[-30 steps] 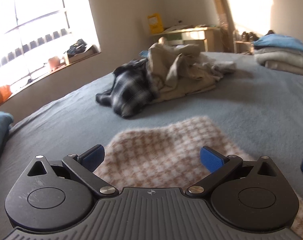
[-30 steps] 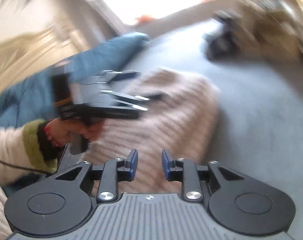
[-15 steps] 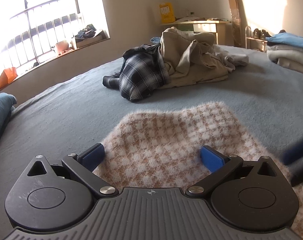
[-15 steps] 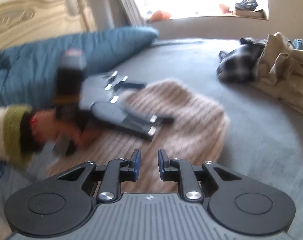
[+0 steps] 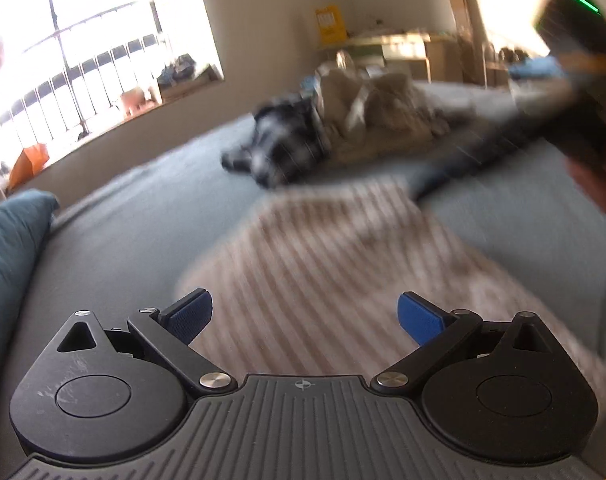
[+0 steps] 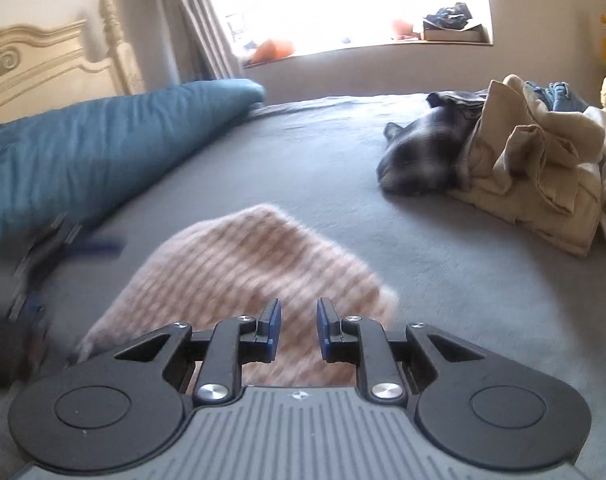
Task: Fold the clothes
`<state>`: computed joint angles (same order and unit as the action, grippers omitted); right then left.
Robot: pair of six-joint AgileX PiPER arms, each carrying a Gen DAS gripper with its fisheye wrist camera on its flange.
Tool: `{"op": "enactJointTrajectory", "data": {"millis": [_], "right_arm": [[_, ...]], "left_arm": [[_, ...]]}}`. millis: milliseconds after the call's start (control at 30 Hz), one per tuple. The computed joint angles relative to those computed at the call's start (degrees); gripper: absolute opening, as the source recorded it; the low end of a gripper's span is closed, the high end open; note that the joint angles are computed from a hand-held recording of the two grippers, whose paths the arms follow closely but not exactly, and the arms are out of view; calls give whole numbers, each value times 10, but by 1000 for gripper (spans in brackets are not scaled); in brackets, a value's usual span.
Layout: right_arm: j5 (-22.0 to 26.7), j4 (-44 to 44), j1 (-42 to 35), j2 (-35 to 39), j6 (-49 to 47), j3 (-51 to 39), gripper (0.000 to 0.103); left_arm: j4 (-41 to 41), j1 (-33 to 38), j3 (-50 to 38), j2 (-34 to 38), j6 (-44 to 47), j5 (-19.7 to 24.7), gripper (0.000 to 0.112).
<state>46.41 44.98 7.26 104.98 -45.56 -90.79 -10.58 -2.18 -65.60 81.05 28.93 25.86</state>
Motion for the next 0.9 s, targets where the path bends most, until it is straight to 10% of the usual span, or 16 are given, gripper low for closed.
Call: {"op": "enactJointTrajectory", "data": {"millis": [567, 900], "right_arm": [[41, -95, 13, 173, 232, -183, 10], [220, -28, -8, 290, 386, -450, 11]], "left_arm": [[-2, -10, 85, -15, -66, -87, 103], [-41, -5, 105, -22, -27, -112, 103]]}}
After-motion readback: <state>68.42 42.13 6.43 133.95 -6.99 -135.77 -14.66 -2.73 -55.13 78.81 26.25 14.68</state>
